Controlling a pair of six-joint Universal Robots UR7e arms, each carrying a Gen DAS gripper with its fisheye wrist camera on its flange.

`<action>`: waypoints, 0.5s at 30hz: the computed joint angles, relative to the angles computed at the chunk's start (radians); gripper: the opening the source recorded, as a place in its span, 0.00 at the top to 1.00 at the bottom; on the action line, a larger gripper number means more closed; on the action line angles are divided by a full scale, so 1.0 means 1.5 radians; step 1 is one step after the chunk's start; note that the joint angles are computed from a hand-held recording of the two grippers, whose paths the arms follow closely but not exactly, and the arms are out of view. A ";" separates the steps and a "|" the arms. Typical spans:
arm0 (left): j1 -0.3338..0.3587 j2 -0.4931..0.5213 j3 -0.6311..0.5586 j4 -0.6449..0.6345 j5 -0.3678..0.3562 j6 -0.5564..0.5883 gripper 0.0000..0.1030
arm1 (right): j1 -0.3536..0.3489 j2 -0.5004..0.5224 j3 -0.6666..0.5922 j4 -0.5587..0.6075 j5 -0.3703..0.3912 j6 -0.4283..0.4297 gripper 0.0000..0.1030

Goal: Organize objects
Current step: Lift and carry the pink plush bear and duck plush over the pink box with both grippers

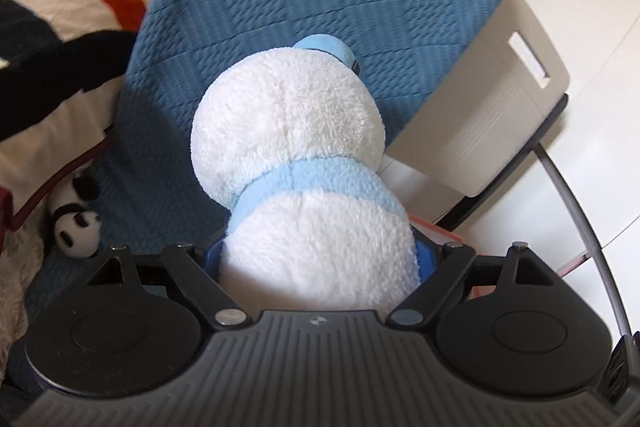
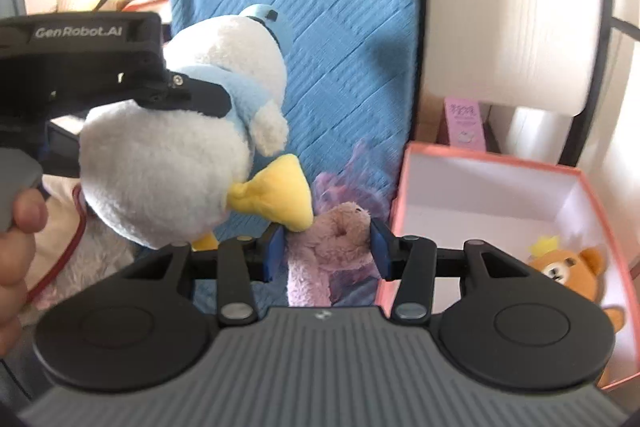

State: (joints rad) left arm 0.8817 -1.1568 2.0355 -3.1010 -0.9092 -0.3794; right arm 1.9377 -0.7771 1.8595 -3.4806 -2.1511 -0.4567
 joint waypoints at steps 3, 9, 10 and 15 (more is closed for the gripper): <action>-0.016 0.020 -0.028 0.002 -0.004 0.011 0.15 | -0.001 -0.021 0.002 -0.005 -0.006 -0.012 0.53; -0.042 0.074 -0.089 0.017 -0.015 0.026 0.15 | -0.013 -0.066 0.016 -0.021 -0.011 -0.019 0.53; -0.046 0.084 -0.099 0.018 -0.016 0.030 0.15 | -0.017 -0.072 0.018 -0.025 -0.012 -0.021 0.53; -0.065 0.133 -0.144 0.029 -0.022 0.036 0.15 | -0.035 -0.105 0.029 -0.033 -0.019 -0.022 0.53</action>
